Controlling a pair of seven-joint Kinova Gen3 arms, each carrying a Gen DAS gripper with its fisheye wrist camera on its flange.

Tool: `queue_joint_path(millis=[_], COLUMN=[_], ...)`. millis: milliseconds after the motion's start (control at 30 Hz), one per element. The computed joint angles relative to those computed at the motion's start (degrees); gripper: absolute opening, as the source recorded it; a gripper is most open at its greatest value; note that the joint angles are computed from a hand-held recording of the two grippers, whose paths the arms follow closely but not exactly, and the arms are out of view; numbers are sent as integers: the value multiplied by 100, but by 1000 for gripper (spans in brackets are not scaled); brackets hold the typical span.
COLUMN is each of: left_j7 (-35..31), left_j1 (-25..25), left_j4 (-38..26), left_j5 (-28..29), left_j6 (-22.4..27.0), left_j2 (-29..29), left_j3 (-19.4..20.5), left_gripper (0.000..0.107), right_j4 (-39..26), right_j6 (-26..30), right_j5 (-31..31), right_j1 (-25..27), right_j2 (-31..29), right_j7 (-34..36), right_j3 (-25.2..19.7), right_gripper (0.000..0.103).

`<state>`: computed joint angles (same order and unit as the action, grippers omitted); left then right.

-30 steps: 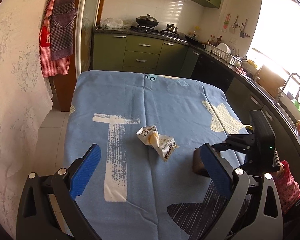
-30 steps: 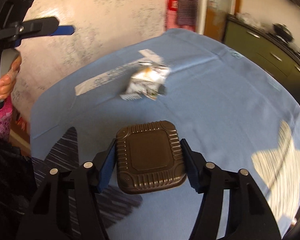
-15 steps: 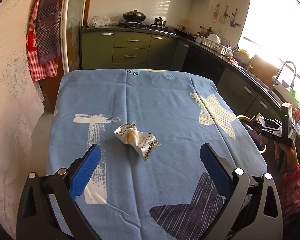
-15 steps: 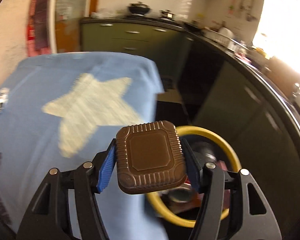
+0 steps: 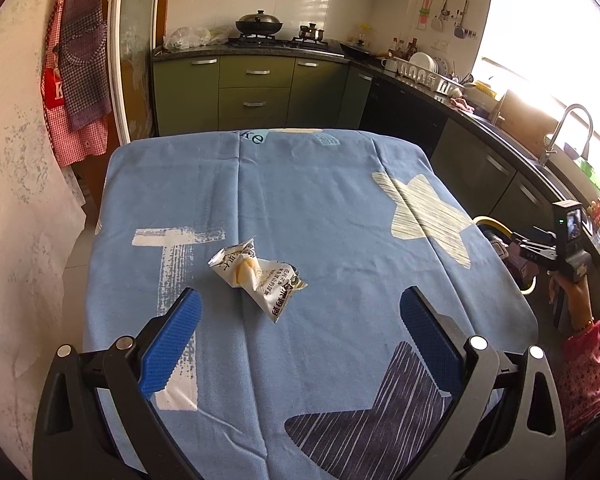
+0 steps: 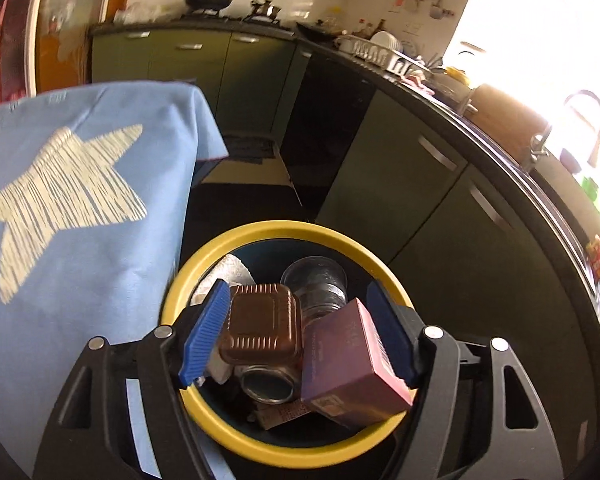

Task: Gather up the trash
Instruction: 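Carry the brown tray over the yellow bin and open the right gripper, then grasp the snack wrapper with the left gripper and lift it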

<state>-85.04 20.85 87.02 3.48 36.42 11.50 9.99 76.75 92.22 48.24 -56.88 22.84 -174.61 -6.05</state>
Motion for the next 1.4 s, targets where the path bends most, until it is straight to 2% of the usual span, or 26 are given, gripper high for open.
queue_joint_path(millis=[200, 333, 400, 500, 633, 867, 1067, 1167, 1400], left_j7=[-93, 340, 633, 873, 972, 1495, 1905, 2082, 2106], left_j1=[-42, 274, 447, 477, 110, 189, 441, 584, 665], left_j4=[-169, -485, -720, -1141, -1760, -2152, -2697, -2883, -2911], left_j5=[142, -367, -683, -802, -217, -113, -409, -626, -870], left_j6=[122, 353, 520, 842, 1396, 1493, 1894, 2022, 2049], left_j2=[262, 615, 848, 1227, 1768, 2102, 2372, 2465, 2458], left_j3=[24, -205, -346, -410, -242, -392, -559, -652, -640], left_gripper=[98, 98, 98, 98, 98, 98, 97, 90, 55], right_j4=[190, 299, 296, 289, 346, 356, 455, 515, 539], right_j6=[8, -153, -242, -380, -652, -960, -1096, -1135, -1058], right_j5=[237, 371, 395, 435, 434, 449, 498, 567, 708], right_j1=[-489, -694, -734, -771, -744, -722, -740, -762, -823], right_j2=[-207, -248, -242, -209, -215, -184, -241, -289, -343], right_j7=[-1021, -1544, -1615, -1629, -1633, -1542, -1628, -1676, -1767], right_j3=[-171, -309, -354, -375, -366, -328, -311, -333, -387], right_gripper=[72, 74, 74, 74, 74, 75, 75, 75, 76])
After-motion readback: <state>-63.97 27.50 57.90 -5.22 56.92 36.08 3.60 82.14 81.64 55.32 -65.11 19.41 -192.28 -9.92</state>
